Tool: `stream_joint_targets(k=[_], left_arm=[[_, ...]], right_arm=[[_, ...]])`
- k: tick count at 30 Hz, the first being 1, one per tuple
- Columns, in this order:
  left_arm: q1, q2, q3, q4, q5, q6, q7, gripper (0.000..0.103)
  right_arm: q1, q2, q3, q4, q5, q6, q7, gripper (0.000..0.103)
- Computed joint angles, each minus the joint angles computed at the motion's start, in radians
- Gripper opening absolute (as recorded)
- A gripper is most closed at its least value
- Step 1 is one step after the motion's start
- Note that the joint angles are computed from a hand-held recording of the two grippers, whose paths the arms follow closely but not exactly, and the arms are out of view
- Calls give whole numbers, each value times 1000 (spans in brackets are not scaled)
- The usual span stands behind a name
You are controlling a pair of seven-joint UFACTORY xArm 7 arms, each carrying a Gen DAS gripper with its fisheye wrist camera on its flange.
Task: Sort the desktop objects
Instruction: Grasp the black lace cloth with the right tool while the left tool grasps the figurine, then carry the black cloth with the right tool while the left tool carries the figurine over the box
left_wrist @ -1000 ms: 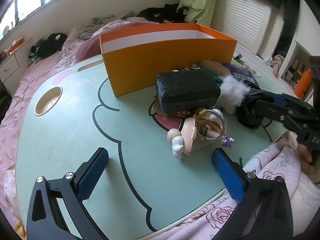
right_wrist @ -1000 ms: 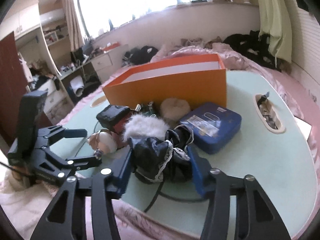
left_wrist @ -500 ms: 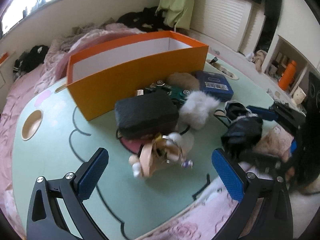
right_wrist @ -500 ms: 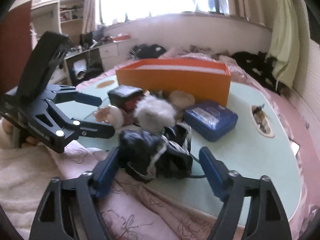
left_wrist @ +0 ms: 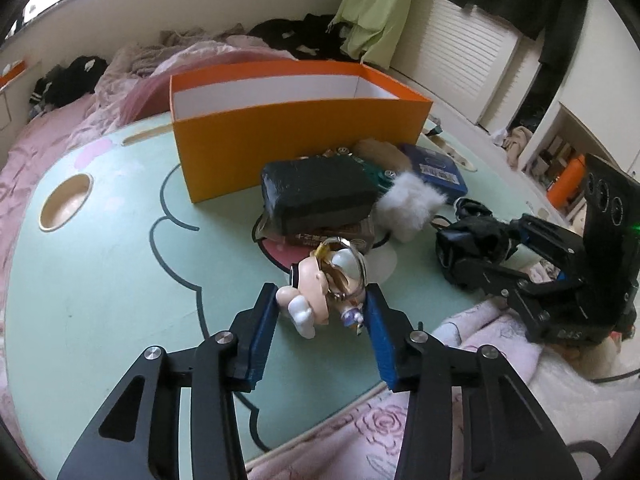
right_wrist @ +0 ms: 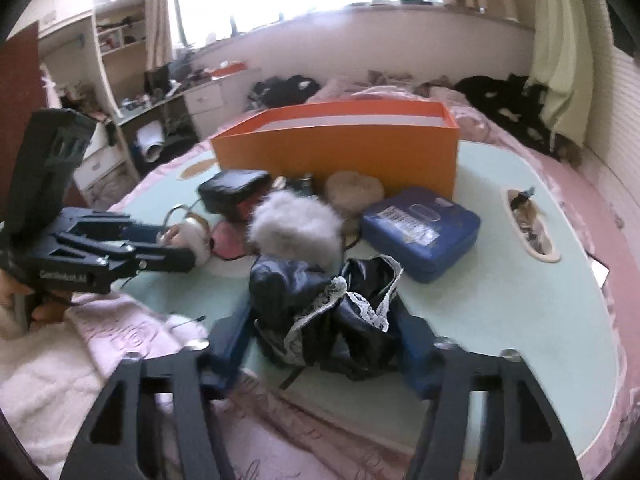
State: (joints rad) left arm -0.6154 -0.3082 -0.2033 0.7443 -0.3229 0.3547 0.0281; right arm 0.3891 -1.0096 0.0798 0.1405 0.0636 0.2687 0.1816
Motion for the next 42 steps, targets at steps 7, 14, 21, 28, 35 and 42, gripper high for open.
stream_joint_targets(k=[7,14,21,28,35,42], left_arm=[[-29,-52,37,13,-43,-27,43,44],[74,79,1,199,66,-57,-34,35],[123,209,-10,355,118,-48,-62,23],[161,119,-11,246,167,-46,-144,64],[189,38,19,60,191,-33,-181,78],[275,148,-72,150,455,25,-395,78]], right_arm=[[-8,-66,-9,11,4,-24,3,46],[-125,215,-12,277,-13,-81,3,47],[-184,516,2,501,-5,-25,35,47],[-162,439,-4,435,11,-68,50,47],[-137,360,-16,401,26,-75,40,47],[-121,357,-23,400,38,-75,37,47]])
